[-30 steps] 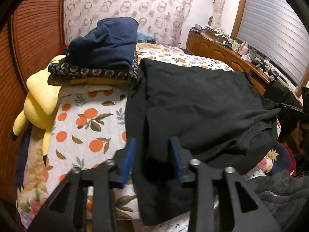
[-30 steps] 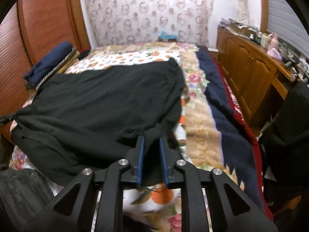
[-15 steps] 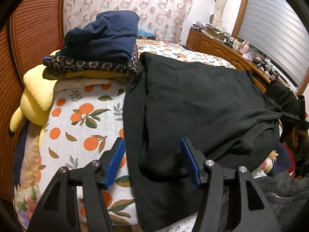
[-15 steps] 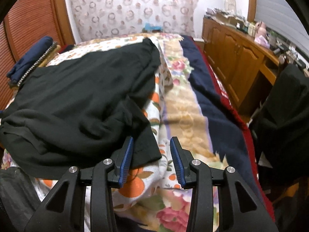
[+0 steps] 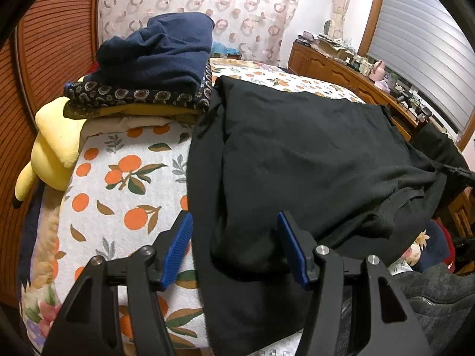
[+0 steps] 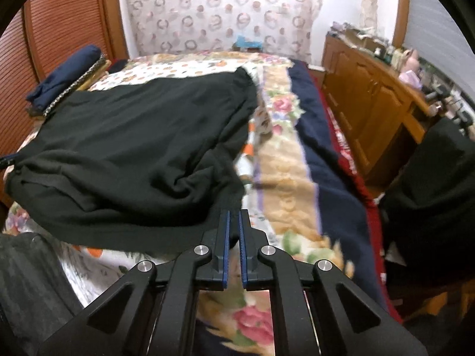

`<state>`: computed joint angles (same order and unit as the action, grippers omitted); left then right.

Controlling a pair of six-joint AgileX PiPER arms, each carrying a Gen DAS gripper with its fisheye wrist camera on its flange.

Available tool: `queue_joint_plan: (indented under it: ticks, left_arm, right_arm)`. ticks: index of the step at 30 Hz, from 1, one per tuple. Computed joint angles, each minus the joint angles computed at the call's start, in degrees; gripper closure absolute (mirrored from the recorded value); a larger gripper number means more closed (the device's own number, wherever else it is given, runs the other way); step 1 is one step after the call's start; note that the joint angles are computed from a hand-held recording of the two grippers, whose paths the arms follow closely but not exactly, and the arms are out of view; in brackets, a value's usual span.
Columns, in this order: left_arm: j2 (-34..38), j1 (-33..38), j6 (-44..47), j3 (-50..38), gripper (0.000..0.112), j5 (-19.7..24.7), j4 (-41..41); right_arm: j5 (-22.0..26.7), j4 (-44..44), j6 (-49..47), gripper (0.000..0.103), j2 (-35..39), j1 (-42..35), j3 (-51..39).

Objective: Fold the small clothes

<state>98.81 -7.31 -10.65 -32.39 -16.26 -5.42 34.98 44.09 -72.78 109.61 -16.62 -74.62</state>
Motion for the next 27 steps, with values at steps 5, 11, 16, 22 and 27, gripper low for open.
queue_joint_plan:
  ticks: [5, 11, 16, 22, 27]
  left_arm:
    - [-0.8, 0.6, 1.5, 0.9, 0.054, -1.6, -2.2]
    - [0.9, 1.8, -1.5, -0.7, 0.053, -0.5, 1.6]
    - [2.3, 0.8, 4.1, -2.2, 0.053, 1.3, -4.7]
    - [3.0, 1.0, 5.3, -2.2, 0.053, 1.8, -5.9]
    - [2.9, 1.0, 5.7, -1.6, 0.053, 1.3, -6.4]
  right_arm:
    - [0.8, 2.5, -0.8, 0.094, -2.7, -1.0, -0.2]
    - [-2.4, 6.9, -4.4, 0.086, -2.8, 1.4, 0.5]
    - [-3.2, 8.8, -6.2, 0.084, -0.9, 4.8, -0.6]
    - [-3.1, 10.9, -7.7, 0.082, 0.0, 7.5, -1.5]
    - [-3.6, 11.6, -8.8, 0.077, -0.2, 8.9, -0.7]
